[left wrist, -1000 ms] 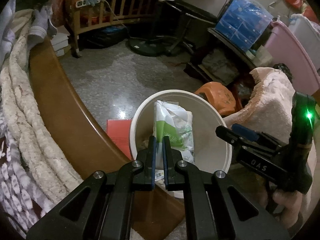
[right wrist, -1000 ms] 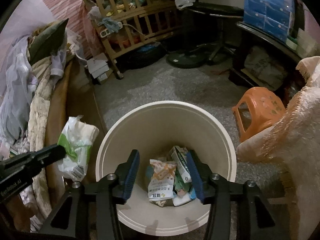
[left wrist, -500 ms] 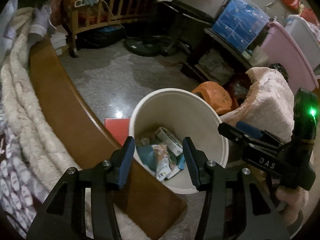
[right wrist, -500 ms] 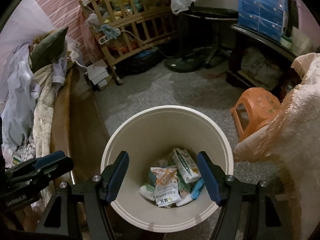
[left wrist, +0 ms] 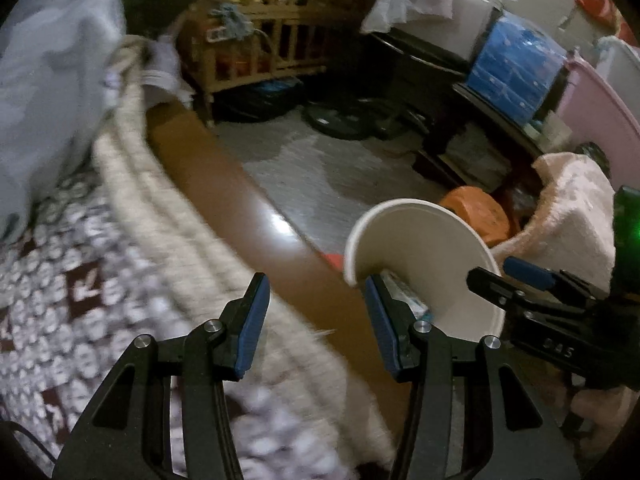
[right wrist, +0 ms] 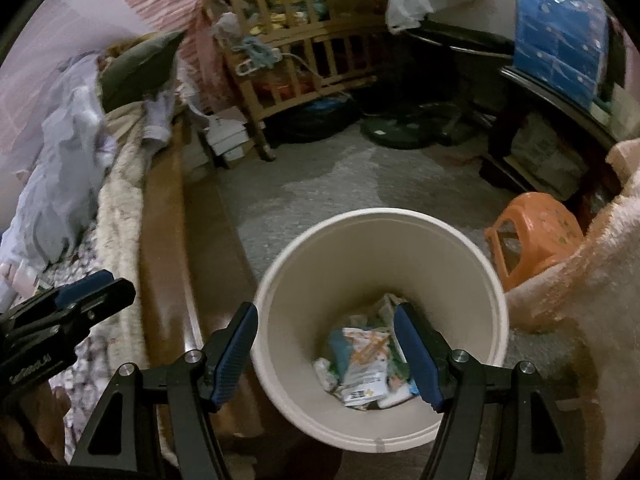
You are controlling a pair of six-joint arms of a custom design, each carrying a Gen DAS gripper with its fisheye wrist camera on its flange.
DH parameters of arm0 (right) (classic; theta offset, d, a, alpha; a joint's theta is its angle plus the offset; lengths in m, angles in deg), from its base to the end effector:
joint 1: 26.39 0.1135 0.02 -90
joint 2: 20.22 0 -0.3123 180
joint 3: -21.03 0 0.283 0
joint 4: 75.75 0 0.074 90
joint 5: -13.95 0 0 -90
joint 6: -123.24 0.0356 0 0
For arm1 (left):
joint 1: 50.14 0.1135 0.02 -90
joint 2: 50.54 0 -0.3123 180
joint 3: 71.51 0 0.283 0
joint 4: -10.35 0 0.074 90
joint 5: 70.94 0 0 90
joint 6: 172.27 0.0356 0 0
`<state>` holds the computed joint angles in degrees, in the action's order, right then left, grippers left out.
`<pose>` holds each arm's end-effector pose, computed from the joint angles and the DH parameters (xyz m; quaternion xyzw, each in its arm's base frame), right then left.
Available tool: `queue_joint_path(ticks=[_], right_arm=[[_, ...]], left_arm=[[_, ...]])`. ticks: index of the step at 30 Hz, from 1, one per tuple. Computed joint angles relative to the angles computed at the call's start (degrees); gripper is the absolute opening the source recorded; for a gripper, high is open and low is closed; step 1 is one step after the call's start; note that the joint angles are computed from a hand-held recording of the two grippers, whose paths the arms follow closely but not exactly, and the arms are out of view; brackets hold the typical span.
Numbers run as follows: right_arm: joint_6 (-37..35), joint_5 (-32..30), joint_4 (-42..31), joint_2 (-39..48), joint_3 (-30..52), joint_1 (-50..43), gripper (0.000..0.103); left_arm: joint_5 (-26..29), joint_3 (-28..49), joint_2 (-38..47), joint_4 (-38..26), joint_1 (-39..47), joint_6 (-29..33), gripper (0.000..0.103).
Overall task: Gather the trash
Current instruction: 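Move both grippers back over the remaining trash on the bed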
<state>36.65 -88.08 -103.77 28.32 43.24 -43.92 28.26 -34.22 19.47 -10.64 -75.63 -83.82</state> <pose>0.1265 -0.0322 0.1336 0.1405 0.9368 0.0616 0.3144 0.1925 -0.0981 0.1660 0.2209 0.9214 -0.1467 0.2840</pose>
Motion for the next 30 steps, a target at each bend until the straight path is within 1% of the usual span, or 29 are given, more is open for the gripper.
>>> queue_joint_path(ticks=[2,5,8,11,13,15,17,19,23,26,28,30], right_arm=[[3.6,3.3,-0.5,-1.0,0.4,6.3,0.068],[9.1,7.5,-0.9,-1.6,1.5,15.5,0.068],[14.7,10.9,0.3,0.2,3.1,24.5,0.068],[19.7,14.3,3.2,4.5,5.0,33.8,0.068],[23.1,16.7,6.2,9.3,6.9,40.5,0.068],[25.1,17.9,9.0,14.5,9.1,45.5,0.068],[26.7,18.7,12.3,20.6,12.0,50.8,0.068],[27.5,19.7,14.6,27.5,15.9,55.5,0.068],[27.5,20.0,16.2,39.9,25.4,61.5,0.068],[27.1,18.8,16.0,48.4,33.5,64.1,0.068],[26.4,17.4,15.4,54.8,40.4,65.3,0.068],[25.9,16.9,14.3,59.2,46.0,66.1,0.068]], left_arm=[[0.6,-0.8,-1.7,-0.9,3.4,2.3,0.048],[2.2,-1.8,-4.8,-3.4,10.9,7.1,0.048],[6.2,-2.3,-6.8,-6.4,22.2,14.4,0.048],[10.5,-1.2,-5.2,-8.8,35.1,22.4,0.048],[12.6,0.4,-2.1,-9.5,43.6,27.7,0.048],[14.1,2.5,2.1,-9.0,52.2,33.1,0.048],[15.0,5.3,6.7,-8.4,59.0,36.9,0.048],[15.5,8.4,11.1,-7.9,64.0,39.1,0.048],[15.0,16.8,21.0,-6.9,72.8,41.6,0.048],[13.9,22.0,26.8,-6.1,76.6,41.9,0.048],[13.8,26.4,31.0,-6.8,79.4,42.0,0.048],[14.0,30.9,35.0,-8.1,82.2,42.0,0.048]])
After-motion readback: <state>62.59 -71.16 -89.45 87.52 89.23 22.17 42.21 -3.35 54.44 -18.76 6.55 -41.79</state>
